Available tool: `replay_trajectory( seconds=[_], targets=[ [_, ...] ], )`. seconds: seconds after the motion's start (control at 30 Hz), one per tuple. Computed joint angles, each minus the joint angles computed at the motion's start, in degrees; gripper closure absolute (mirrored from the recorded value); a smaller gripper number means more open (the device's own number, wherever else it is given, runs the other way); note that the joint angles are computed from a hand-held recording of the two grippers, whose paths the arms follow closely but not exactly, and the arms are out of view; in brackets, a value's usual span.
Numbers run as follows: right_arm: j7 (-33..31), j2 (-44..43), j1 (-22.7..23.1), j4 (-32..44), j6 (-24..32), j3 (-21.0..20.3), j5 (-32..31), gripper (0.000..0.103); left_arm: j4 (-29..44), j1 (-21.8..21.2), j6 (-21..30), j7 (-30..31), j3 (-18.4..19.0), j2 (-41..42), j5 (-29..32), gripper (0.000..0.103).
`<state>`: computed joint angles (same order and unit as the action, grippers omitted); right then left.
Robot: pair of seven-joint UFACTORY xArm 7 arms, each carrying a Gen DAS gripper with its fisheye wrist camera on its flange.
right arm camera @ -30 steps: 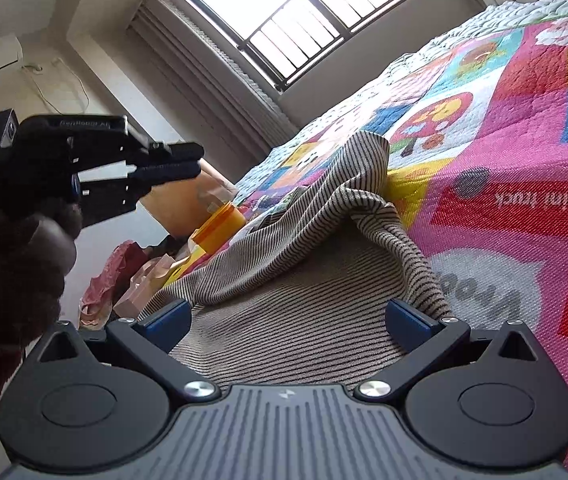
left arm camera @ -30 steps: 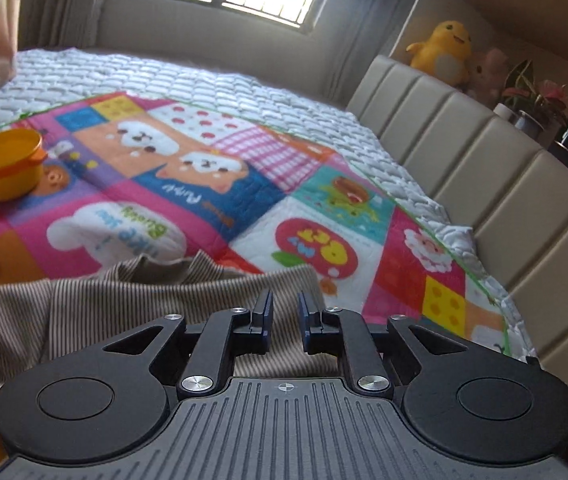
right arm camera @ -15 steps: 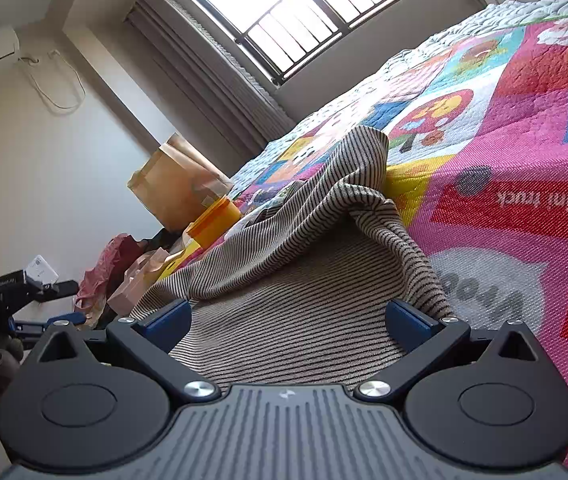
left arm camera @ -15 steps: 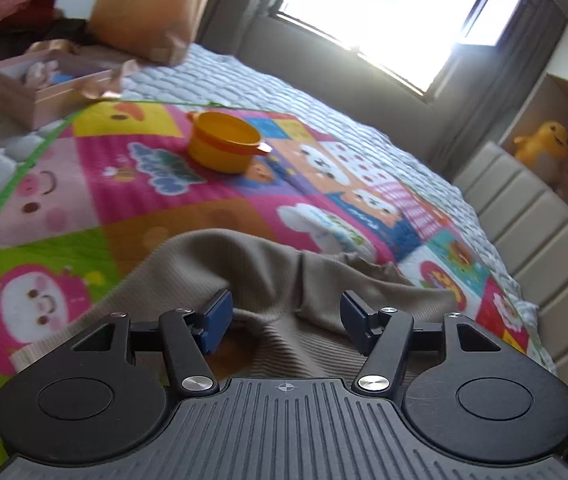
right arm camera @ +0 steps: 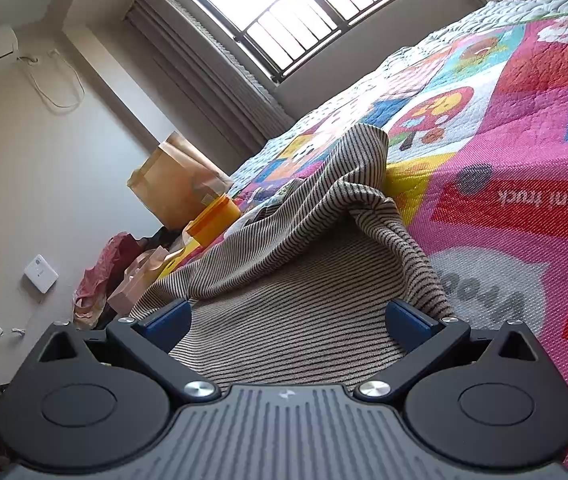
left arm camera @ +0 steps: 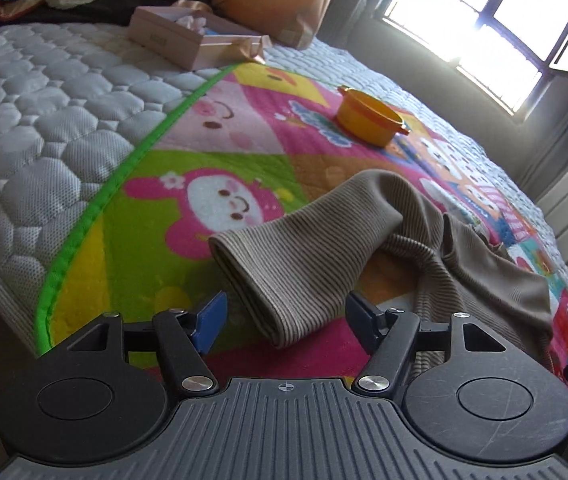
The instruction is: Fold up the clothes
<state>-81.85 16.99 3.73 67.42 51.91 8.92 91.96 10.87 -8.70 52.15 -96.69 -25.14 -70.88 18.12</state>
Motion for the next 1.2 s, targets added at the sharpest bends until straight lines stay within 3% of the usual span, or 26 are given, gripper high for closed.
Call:
replay_trajectory(
  seconds=[0.2,0.33,0.4,0.47,0.63,0.73,0.83,0.97,1.07,1.2],
  targets=[
    [-0.2,-0.2,0.1,-0.1,-0.3,0.0,0.1,0.000,0.1,3.9,-7.2,-0.2,0.1,6.9,2.3,0.032],
    [-0.3,-0.2,0.3,-0.2,-0.7,0.0,0.1,0.000,1.6,6.9,-9.0,-0.7,-1.7,12.5,5.1,0.032],
    [-0.3,-0.2,0.2,-0.1,-0.6,0.0,0.1,0.000,2.7,7.7,-8.4,-0.8,-2.7,14.6,6.8,0.039],
    [-0.3,-0.1,0.2,-0.1,-0.4,0.0,0.2,0.000,4.0,8.3,-7.2,-0.3,-3.0,16.1,8.8,0.080],
    [-0.4,0.0,-0.1,-0.1,0.3,0.0,0.6,0.000,8.4,10.8,-6.7,5.2,0.3,17.3,14.2,0.088],
    [-0.4,0.3,-0.6,-0.2,1.6,-0.1,1.2,0.000,14.8,14.8,-8.0,9.9,1.6,19.6,19.2,0.088],
    [-0.3,0.6,-1.1,-0.2,2.9,-0.2,1.9,0.000,23.8,19.5,-12.7,12.7,1.2,26.0,24.2,0.089],
    [0.0,1.1,-1.8,0.0,4.9,-0.3,2.6,0.000,37.1,24.1,-19.0,12.8,-1.9,38.7,30.7,0.091],
    [0.2,1.5,-2.3,0.1,6.1,-0.3,3.1,0.000,47.3,25.6,-20.5,10.4,-5.7,49.9,37.9,0.098],
    [0.4,1.7,-2.6,0.2,7.1,-0.3,3.5,0.000,59.0,24.2,-19.7,8.2,-9.1,65.1,46.4,0.098]
  ],
)
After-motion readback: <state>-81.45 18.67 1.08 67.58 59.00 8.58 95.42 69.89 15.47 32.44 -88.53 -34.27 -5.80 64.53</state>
